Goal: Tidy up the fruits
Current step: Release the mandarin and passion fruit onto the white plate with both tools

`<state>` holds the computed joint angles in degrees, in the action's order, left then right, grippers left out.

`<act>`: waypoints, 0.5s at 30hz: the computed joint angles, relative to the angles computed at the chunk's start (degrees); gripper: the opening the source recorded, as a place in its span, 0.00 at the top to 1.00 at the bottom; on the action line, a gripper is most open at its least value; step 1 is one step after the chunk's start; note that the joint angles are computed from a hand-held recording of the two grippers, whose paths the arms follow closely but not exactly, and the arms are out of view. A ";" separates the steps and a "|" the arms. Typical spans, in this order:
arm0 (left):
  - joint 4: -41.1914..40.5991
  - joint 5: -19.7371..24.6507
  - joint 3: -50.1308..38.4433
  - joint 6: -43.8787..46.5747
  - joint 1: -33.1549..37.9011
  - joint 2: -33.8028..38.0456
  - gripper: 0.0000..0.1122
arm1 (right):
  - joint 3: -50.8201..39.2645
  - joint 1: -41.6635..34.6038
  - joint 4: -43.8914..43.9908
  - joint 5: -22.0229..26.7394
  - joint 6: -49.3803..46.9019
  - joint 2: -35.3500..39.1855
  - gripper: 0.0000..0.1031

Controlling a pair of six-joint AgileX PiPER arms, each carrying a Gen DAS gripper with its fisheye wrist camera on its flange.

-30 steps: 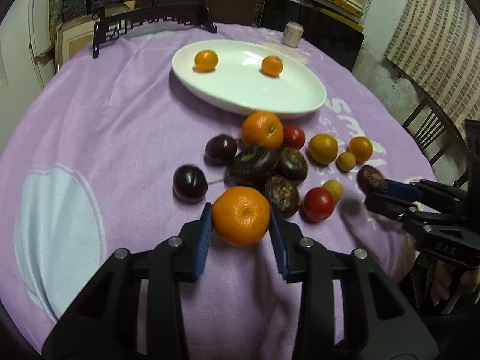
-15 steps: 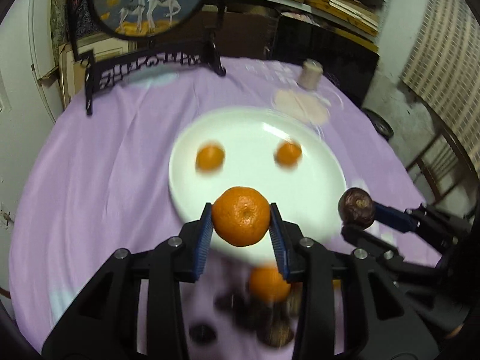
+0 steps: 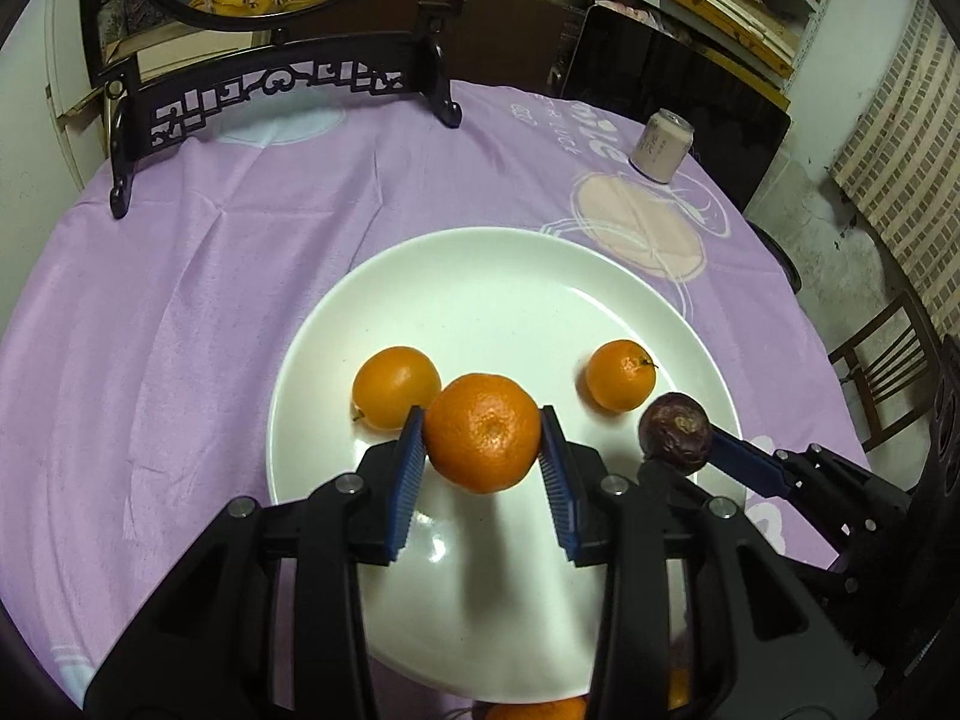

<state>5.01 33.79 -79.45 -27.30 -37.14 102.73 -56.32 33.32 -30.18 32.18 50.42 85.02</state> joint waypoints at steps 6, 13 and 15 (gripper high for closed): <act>6.84 -2.78 2.63 -7.68 -0.73 -1.70 0.44 | 0.74 3.02 -14.07 2.62 13.88 1.36 0.51; 21.97 -4.77 15.39 -23.72 -3.43 -13.08 0.44 | 8.54 7.47 -14.48 8.05 19.99 -11.75 0.50; 26.63 -4.38 20.35 -28.96 -5.01 -17.49 0.32 | 12.36 12.09 -15.75 11.62 23.51 -17.76 0.44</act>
